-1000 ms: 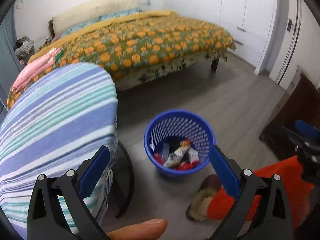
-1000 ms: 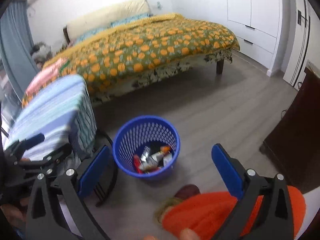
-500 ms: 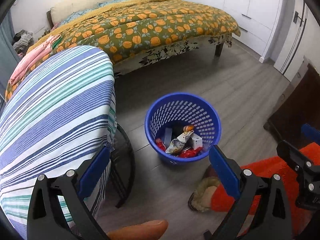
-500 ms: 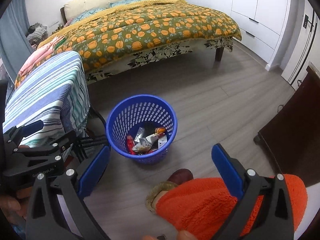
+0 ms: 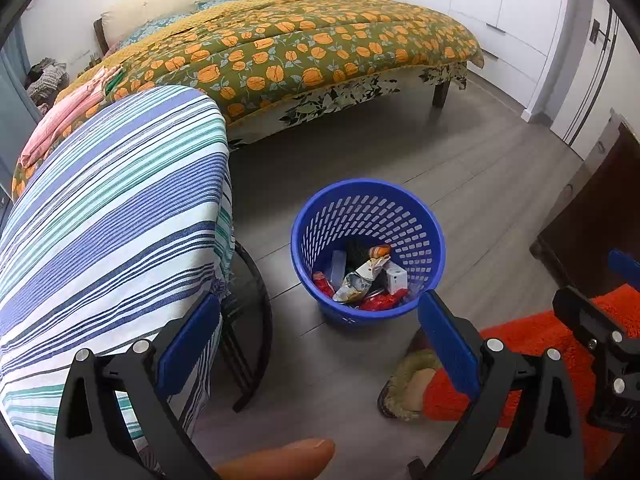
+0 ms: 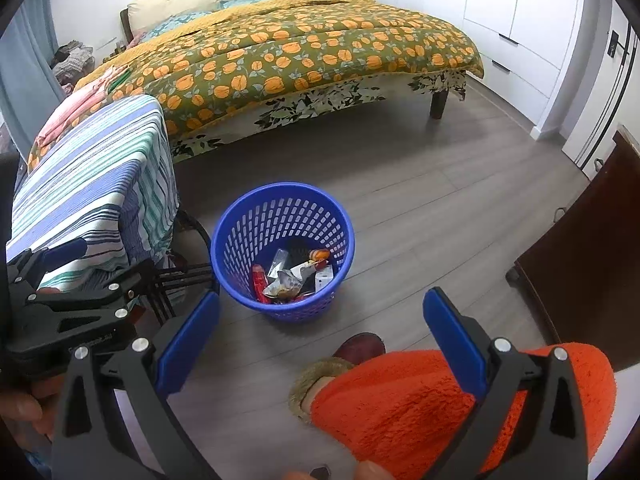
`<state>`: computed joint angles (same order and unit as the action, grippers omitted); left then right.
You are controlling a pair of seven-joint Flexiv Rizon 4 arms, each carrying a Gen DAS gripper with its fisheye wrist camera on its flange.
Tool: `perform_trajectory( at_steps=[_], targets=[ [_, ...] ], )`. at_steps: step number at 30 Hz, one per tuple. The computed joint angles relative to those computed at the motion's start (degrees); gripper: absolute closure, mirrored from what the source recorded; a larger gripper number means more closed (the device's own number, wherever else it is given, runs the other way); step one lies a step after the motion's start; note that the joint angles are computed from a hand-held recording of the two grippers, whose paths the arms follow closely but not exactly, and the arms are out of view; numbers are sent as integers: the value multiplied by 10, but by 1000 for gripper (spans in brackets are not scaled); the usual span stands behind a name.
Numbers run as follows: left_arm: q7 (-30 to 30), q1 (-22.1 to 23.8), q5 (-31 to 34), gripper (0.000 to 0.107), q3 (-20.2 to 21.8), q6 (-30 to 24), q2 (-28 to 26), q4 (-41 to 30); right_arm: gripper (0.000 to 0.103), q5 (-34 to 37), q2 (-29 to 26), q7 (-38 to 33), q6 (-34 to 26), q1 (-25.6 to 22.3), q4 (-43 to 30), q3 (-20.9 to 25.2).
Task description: Collect trash
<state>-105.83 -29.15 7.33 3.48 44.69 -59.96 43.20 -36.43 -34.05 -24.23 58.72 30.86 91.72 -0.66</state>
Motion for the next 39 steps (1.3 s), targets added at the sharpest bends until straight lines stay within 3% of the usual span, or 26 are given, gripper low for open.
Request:
perform_trajectory(
  at_steps=[39],
  targets=[
    [-4,2,7,9,2,9,12,19,5,3,-4,-5,0,5,-2,1]
  ],
)
